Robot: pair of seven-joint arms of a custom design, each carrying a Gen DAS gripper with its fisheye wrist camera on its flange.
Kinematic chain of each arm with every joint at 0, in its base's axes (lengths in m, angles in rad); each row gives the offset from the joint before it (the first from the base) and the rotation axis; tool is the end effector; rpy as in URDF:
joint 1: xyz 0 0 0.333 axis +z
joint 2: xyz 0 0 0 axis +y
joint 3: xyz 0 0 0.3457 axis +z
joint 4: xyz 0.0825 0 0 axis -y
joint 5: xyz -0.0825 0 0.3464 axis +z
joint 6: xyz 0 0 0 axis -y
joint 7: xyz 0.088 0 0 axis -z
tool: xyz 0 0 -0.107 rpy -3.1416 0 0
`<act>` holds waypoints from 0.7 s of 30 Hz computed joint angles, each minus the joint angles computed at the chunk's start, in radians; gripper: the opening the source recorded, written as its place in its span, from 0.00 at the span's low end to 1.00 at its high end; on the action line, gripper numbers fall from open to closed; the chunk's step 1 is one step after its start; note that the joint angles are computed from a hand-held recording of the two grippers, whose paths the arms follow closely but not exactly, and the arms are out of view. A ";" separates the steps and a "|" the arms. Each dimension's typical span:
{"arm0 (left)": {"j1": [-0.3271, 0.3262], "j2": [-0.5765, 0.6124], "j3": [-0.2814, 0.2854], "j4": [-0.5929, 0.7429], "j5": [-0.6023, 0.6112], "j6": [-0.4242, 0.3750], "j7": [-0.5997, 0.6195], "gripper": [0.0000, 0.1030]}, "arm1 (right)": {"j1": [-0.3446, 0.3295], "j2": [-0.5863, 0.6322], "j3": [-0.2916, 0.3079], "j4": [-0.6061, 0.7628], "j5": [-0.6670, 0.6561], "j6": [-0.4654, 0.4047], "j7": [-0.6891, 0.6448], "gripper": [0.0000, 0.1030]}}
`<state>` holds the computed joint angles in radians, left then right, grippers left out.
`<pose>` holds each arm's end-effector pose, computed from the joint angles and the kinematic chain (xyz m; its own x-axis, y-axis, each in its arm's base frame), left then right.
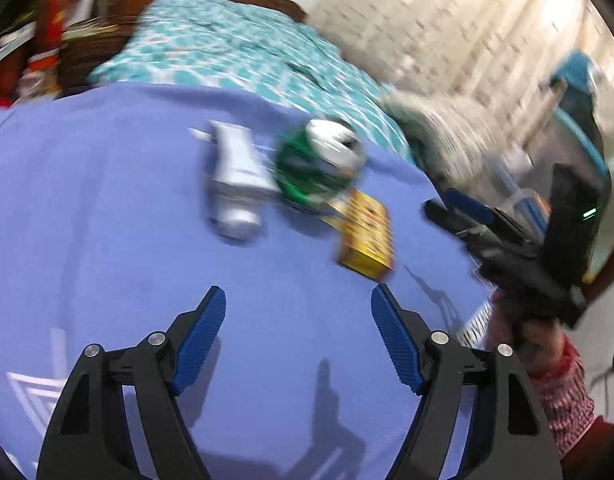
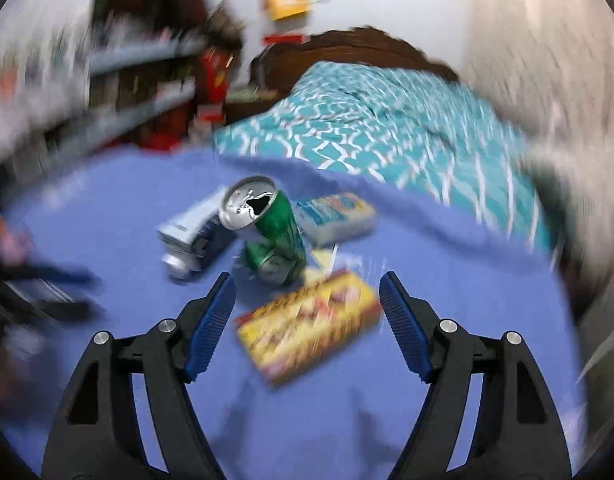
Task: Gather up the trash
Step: 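Return both tools over the sheet toward the can and milk carton, then grasp the PURE MILK carton with the left tool while the right tool grasps the green can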
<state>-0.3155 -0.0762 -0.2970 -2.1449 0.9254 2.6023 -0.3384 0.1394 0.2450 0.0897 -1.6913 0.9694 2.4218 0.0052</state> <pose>0.4191 -0.3195 0.5343 0.3816 -0.8250 0.4167 -0.5554 -0.5651 -0.6101 0.6289 0.1437 0.5504 0.8871 -0.4383 0.1449 -0.1679 -0.5986 -0.7832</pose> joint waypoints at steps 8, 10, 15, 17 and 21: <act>0.075 -0.044 0.053 -0.028 -0.098 0.044 0.105 0.72 | 0.074 0.169 0.028 0.164 -0.208 0.023 0.037 0.31; 0.091 0.009 0.073 0.013 -0.147 0.091 0.170 0.76 | 0.072 0.189 0.026 0.186 -0.236 -0.027 0.093 0.18; 0.093 0.148 0.080 0.167 -0.212 -0.030 0.312 0.76 | -0.007 0.135 0.039 0.159 -0.085 -0.052 0.173 0.15; 0.086 0.196 0.084 0.223 -0.238 -0.105 0.361 0.75 | -0.048 0.108 0.033 0.154 -0.015 -0.083 0.203 0.15; 0.073 0.247 0.092 0.252 -0.284 -0.120 0.400 0.55 | -0.134 -0.006 0.000 0.059 0.113 -0.209 0.204 0.15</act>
<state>-0.2424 0.1709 -0.2047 -1.8930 0.6411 2.4825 0.0620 0.0056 0.2388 0.0900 -1.6323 1.0826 2.2125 0.2089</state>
